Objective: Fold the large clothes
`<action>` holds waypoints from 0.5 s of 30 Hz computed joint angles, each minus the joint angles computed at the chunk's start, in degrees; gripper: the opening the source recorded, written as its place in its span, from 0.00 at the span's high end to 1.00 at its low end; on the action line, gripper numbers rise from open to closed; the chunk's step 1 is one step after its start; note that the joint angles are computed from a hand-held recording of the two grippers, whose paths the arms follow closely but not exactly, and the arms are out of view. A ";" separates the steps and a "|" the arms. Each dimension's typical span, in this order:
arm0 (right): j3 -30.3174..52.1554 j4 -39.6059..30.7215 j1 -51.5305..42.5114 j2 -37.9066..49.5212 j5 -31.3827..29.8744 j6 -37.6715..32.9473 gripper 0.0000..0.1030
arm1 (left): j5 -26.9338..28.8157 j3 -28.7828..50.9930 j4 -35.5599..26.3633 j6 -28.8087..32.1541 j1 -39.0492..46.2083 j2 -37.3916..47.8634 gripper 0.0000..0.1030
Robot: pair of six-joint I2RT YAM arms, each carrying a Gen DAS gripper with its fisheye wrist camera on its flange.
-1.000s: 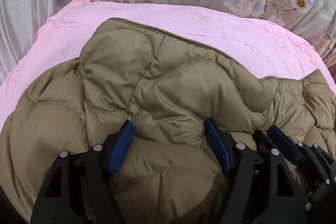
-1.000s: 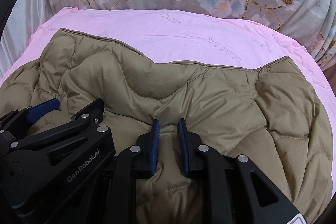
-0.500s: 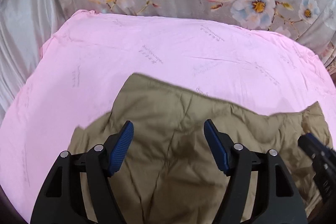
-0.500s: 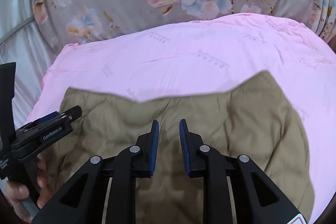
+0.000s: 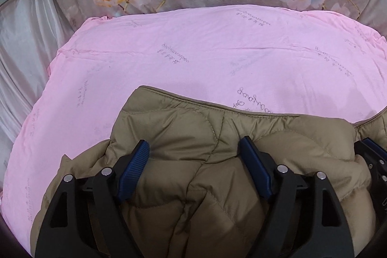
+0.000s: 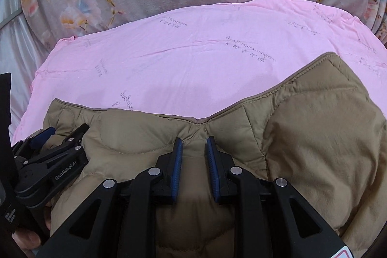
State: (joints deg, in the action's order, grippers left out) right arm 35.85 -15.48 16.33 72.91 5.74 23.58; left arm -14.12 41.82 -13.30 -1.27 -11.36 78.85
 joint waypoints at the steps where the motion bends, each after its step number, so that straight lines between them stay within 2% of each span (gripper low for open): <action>1: -0.09 0.22 0.33 0.15 0.56 0.04 0.80 | -0.40 -0.21 0.44 0.03 -0.21 0.16 0.26; 5: -0.18 0.59 1.07 0.47 1.82 0.00 0.80 | -0.95 -0.70 1.45 0.10 -0.52 0.61 0.26; 9: -0.39 0.88 0.36 -0.05 0.58 -0.04 0.80 | -0.19 -0.82 1.42 0.20 -0.03 0.30 0.26; 11: -0.16 -2.07 1.70 -2.60 1.87 0.82 0.80 | 1.51 -1.12 -0.42 0.26 1.33 -1.79 0.25; 12: -0.34 -4.18 2.92 -5.23 2.49 1.65 0.77 | 2.98 -1.63 -1.91 0.29 2.55 -3.82 0.25; 14: -1.09 -8.80 6.83 -11.88 3.43 3.47 0.77 | 9.13 -3.08 -7.07 0.85 7.63 -10.36 0.25; 15: -1.01 -11.22 9.31 -14.24 4.58 4.49 0.77 | 14.46 -3.89 -10.67 2.43 11.98 -14.54 0.25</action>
